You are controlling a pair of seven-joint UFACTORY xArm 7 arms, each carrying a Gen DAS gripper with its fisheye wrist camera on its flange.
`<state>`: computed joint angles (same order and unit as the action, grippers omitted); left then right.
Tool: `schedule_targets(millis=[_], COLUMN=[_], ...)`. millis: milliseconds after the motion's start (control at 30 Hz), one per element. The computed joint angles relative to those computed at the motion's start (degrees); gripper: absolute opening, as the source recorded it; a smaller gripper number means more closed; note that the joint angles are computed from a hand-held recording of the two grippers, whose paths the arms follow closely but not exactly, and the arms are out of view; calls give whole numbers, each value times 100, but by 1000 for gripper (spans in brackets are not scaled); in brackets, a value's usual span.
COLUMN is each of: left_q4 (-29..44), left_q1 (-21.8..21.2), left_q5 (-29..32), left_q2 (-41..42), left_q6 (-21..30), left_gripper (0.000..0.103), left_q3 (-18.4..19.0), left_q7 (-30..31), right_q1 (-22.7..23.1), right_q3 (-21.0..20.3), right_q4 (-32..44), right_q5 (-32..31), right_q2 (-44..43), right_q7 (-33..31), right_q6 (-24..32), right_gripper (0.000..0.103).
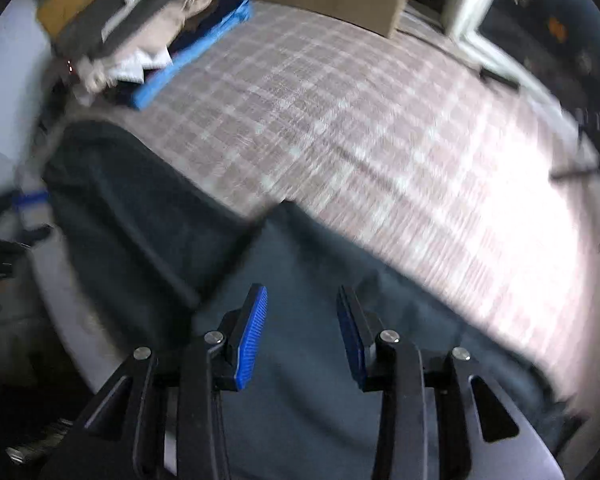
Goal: Fold clothes
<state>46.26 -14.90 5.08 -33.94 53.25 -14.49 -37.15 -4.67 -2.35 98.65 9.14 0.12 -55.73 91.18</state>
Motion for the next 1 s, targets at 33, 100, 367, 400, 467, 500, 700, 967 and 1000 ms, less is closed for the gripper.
schedule_targets(millis=[33, 100, 367, 400, 467, 500, 700, 967, 1000], left_q4=[258, 816, 3214, 3388, 3718, 3804, 4168, 4445, 4464], left_q1=[-16, -96, -202, -205, -201, -199, -286, -363, -388], left_q5=[106, 134, -683, -672, -770, -835, -793, -808, -779], left_q2=[336, 1084, 3888, 4068, 4359, 4433, 4752, 4998, 5025], left_q6=[-115, -356, -106, -4, 282, 383, 845, 848, 830], left_gripper=[60, 61, 57, 52, 49, 49, 49, 7, 6], left_q3=[52, 278, 650, 633, 601, 586, 572, 547, 542], left_q7=[315, 1111, 3656, 3808, 4128, 4262, 4735, 5112, 5168], right_q1=[14, -50, -655, -730, -876, -949, -1454, -1051, -948], right_q3=[15, -10, -72, -59, -32, -16, 269, 52, 17], right_q4=[207, 691, 2249, 2407, 2745, 2931, 3553, 311, -28], right_q5=[-82, -154, -284, -260, -210, -186, 504, 1382, 1476], right_q2=[173, 540, 1762, 1880, 2126, 2259, 2543, 332, 113], right_q7=[-52, -120, -400, -399, -387, -377, -76, 584, 715], right_q6=[92, 394, 978, 1041, 1181, 1259, 2293, 1801, 1731], right_gripper=[36, 36, 43, 43, 43, 43, 43, 46, 46])
